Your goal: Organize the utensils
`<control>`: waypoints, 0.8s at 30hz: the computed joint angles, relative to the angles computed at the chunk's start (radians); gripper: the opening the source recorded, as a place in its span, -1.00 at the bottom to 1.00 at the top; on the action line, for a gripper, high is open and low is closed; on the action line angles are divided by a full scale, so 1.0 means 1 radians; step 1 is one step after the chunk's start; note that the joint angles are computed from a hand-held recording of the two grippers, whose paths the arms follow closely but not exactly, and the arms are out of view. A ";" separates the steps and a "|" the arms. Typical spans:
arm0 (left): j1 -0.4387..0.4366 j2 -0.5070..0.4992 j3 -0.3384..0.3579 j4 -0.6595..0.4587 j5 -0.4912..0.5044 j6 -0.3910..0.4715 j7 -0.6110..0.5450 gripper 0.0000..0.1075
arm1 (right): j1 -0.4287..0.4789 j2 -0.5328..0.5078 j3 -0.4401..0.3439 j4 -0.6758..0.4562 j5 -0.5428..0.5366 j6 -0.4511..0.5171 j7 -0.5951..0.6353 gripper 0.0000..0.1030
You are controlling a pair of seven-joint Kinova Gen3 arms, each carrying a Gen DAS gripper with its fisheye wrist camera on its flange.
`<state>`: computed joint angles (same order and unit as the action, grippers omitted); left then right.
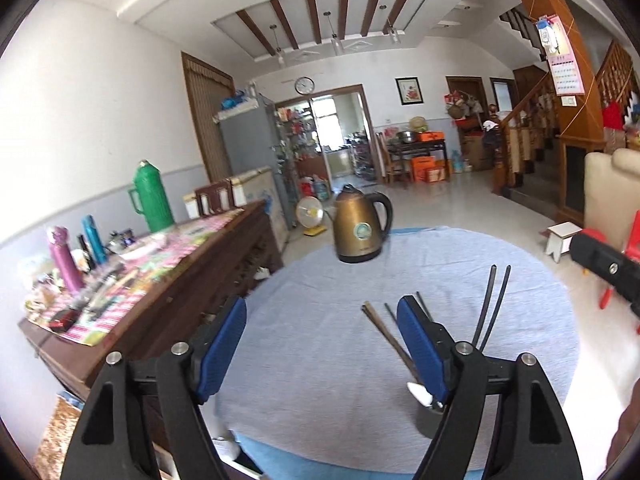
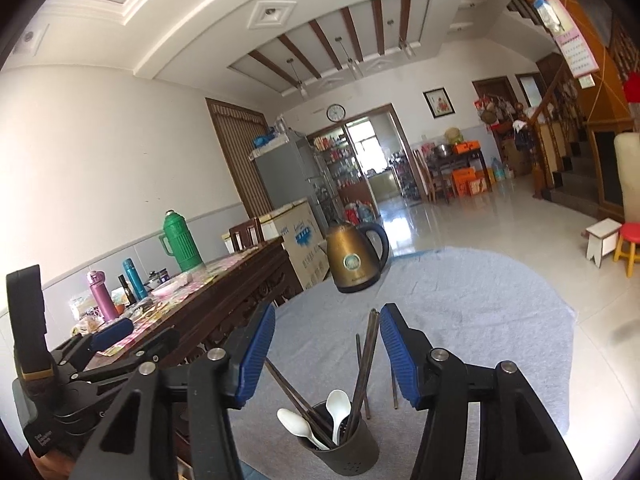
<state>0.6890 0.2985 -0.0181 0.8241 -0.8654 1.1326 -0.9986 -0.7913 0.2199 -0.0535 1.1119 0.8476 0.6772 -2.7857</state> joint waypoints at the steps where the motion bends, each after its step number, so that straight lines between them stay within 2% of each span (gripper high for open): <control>1: 0.013 -0.008 -0.004 0.007 -0.017 0.007 0.008 0.53 | -0.009 -0.009 0.002 0.006 0.012 0.003 -0.014 0.14; 6: 0.054 -0.054 0.017 0.036 -0.085 0.066 0.045 0.64 | -0.031 -0.041 -0.024 0.020 0.057 0.048 -0.046 0.13; 9: 0.043 -0.074 0.049 0.031 -0.055 0.113 0.029 0.66 | -0.031 -0.042 -0.057 -0.002 0.019 0.105 -0.008 0.14; 13: 0.015 -0.101 0.084 0.064 -0.013 0.139 0.019 0.66 | -0.025 -0.051 -0.085 0.033 -0.055 0.118 0.011 0.14; 19: -0.012 -0.092 0.098 0.046 0.047 0.232 -0.009 0.66 | -0.018 -0.021 -0.088 -0.001 -0.172 0.204 0.059 0.14; 24: -0.011 -0.111 0.110 0.076 0.034 0.259 0.014 0.66 | -0.046 -0.041 -0.084 0.028 -0.116 0.213 0.042 0.14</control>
<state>0.6781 0.1871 0.0916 0.8997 -0.8309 1.3913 -0.9842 -0.8375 0.1788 -0.1372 1.1401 0.7317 0.8899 -2.7436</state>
